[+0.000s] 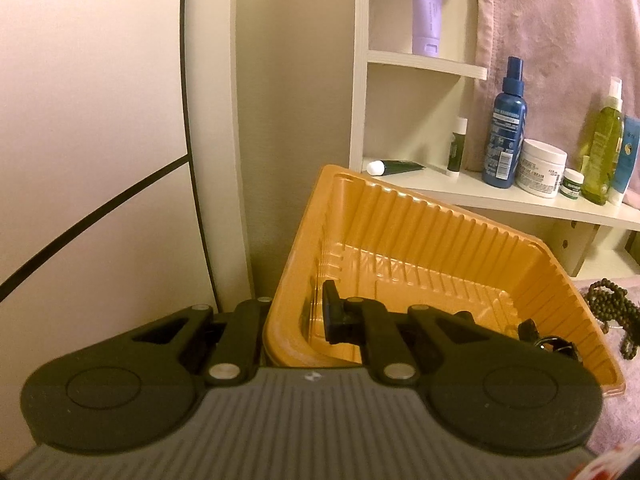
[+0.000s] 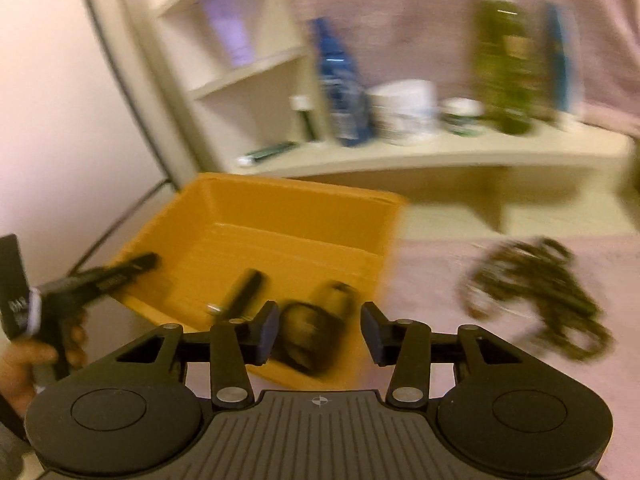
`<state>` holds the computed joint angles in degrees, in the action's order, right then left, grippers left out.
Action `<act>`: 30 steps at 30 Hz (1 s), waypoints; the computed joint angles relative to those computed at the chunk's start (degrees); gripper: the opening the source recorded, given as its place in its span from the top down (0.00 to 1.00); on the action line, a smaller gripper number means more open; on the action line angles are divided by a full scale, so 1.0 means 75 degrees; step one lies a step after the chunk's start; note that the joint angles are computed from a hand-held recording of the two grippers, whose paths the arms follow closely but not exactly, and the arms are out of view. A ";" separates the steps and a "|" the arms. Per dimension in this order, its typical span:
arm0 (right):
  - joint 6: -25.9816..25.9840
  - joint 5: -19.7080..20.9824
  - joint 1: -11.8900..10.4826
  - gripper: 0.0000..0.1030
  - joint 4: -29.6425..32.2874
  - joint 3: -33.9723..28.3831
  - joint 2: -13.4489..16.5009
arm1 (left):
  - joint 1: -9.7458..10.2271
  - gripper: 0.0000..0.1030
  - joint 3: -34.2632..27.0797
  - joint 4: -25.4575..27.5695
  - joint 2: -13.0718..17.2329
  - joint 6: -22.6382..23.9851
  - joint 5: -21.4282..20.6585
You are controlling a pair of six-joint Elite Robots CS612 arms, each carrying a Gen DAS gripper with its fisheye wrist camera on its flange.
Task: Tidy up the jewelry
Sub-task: 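Grasp a dark bead bracelet from the pile with the right gripper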
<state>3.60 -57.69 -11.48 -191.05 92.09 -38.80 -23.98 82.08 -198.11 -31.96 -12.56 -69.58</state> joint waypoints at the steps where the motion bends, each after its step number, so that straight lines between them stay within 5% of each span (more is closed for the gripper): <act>1: 0.0074 -0.0113 -0.0076 0.55 -0.0012 0.0079 -0.0015 | -0.0008 0.90 0.0005 -0.0007 -0.0002 -0.0006 0.0029; 9: 0.0201 -0.0906 -0.0522 0.54 -0.0211 0.0359 0.0001 | -0.0059 0.90 -0.0011 0.0054 0.0011 -0.0070 0.0265; 18: -0.0277 -0.0753 -0.0707 0.55 0.0293 -0.0337 0.0333 | -0.0017 0.90 -0.0083 0.0151 0.0022 0.0003 0.0096; 30: -0.0304 -0.0731 -0.0513 0.78 0.1290 -0.1535 0.0944 | 0.0000 0.90 -0.0074 0.0168 0.0021 0.0002 0.0027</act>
<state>1.32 -63.18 -15.32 -181.37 80.58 -31.72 -23.98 81.52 -196.84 -31.80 -12.54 -69.37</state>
